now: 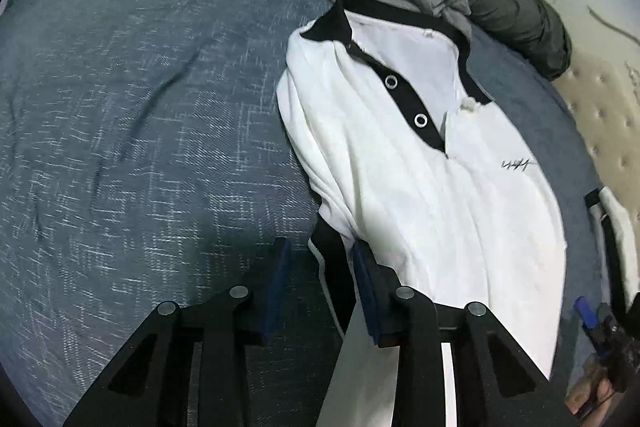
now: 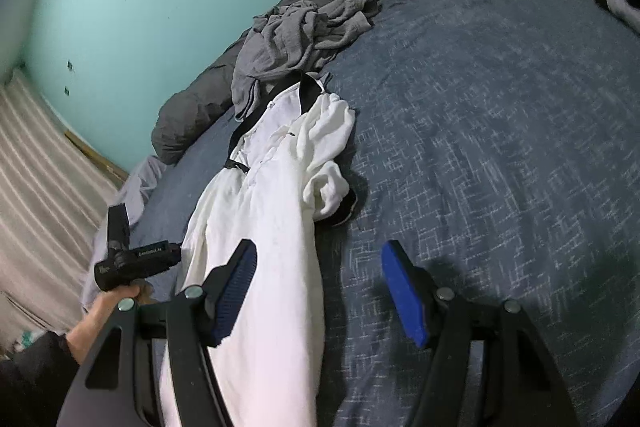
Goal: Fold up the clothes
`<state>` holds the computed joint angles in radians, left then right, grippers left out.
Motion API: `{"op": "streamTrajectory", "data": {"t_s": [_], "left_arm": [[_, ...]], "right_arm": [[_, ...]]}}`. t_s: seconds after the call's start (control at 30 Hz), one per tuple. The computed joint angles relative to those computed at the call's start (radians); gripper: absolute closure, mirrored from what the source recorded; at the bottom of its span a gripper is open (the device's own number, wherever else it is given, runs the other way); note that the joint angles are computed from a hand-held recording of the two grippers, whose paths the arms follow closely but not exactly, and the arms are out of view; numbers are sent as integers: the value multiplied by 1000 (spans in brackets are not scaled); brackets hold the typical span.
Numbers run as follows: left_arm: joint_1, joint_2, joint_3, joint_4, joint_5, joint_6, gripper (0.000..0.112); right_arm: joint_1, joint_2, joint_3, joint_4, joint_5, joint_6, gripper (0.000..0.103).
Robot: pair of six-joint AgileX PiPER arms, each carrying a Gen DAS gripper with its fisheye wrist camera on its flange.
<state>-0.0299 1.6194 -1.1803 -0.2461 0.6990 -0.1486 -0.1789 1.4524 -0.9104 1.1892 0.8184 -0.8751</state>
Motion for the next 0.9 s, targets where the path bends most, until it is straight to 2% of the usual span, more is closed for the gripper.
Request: {"op": "streamTrajectory", "data": {"t_s": [0.17,0.23,0.3,0.33,0.5,0.7,0.9], "left_arm": [[-32,11,-19,54,4,-64,79],[-48,21,-36,84,18,-79,89],[-56,21,-45,88,28,-73,105],[-62,19,-50,99,32,-76,107],[-79,-17,-53,157,58,-89,109],[-21,-117,-22,211,81,-90,109],[121,-189,-41,253,166,-55,109]], "right_arm": [[3,6,2,25,14,-23,37],[4,10,2,26,15,-21,37],[4,14,2,27,15,-19,37],[4,14,2,26,12,-16,37],[1,16,3,31,6,-15,37],[6,19,4,30,5,-14,37],[8,14,7,29,3,-13,37]]}}
